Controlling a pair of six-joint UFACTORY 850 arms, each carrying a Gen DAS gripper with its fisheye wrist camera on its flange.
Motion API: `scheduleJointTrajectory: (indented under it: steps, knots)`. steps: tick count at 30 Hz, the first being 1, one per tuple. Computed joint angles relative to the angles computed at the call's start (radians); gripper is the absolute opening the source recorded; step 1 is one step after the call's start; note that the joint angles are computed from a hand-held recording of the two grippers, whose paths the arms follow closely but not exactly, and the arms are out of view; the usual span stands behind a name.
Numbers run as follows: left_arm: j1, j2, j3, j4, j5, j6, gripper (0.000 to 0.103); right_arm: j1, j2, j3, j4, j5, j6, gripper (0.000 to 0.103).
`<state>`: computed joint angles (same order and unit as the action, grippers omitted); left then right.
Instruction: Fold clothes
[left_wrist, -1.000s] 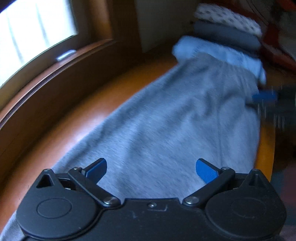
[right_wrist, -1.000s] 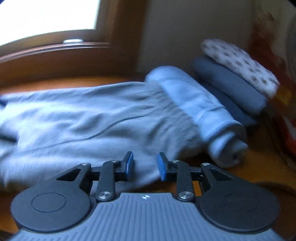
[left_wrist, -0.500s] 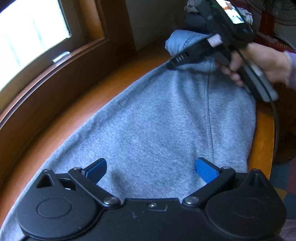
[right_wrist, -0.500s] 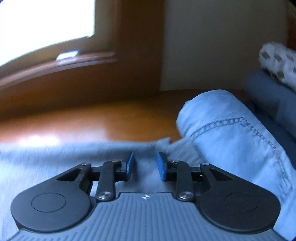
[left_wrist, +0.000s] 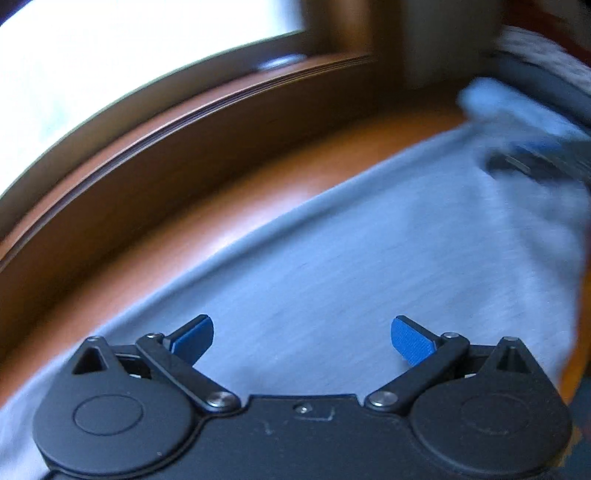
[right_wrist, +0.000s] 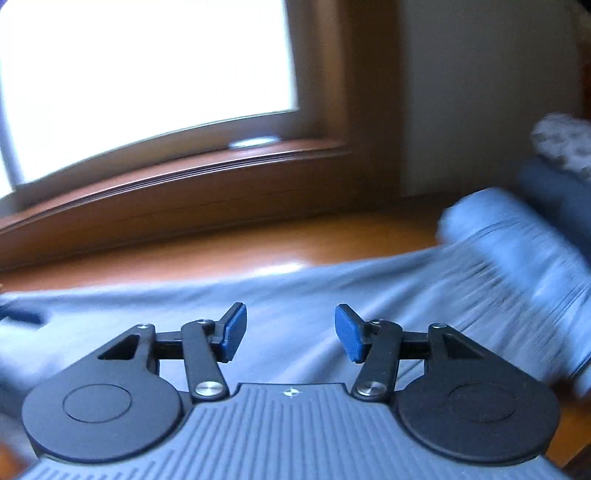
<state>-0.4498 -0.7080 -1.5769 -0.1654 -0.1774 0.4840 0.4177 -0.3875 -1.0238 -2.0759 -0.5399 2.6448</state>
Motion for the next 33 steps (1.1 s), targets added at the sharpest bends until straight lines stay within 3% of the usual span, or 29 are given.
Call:
scheduleJointTrajectory:
  steps: [7,10,14,16,20,24,28,30,33]
  knots:
    - [0.075,0.035,0.053,0.637,-0.025,-0.726,0.103,0.125,-0.031,-0.038,-0.104,0.057,0.174,0.063]
    - [0.105,0.043,0.069,0.684,-0.044,-0.77,0.103,0.158,-0.054,-0.072,-0.127,0.094,0.227,0.069]
    - [0.171,0.083,0.137,0.304,-0.001,-0.389,0.103,0.198,-0.108,-0.153,0.043,0.137,0.08,0.069]
    - [0.205,0.108,0.172,0.105,0.021,-0.179,0.103,0.216,-0.121,-0.178,0.052,0.137,0.108,0.069]
    - [0.286,0.154,0.229,-0.265,0.043,0.239,0.103,0.266,-0.182,-0.289,0.22,0.101,-0.035,0.07]
    - [0.41,0.155,0.208,-0.608,-0.067,0.658,0.103,0.341,-0.284,-0.46,0.466,0.017,-0.259,0.071]
    - [0.549,0.141,0.191,-0.859,-0.208,1.067,0.103,0.422,-0.443,-0.718,0.714,-0.142,-0.415,0.071]
    - [0.603,0.146,0.189,-0.885,-0.247,1.147,0.103,0.465,-0.529,-0.865,0.789,-0.238,-0.413,0.074]
    - [0.673,0.137,0.164,-0.843,-0.296,1.156,0.103,0.489,-0.648,-1.073,0.898,-0.247,-0.511,0.075]
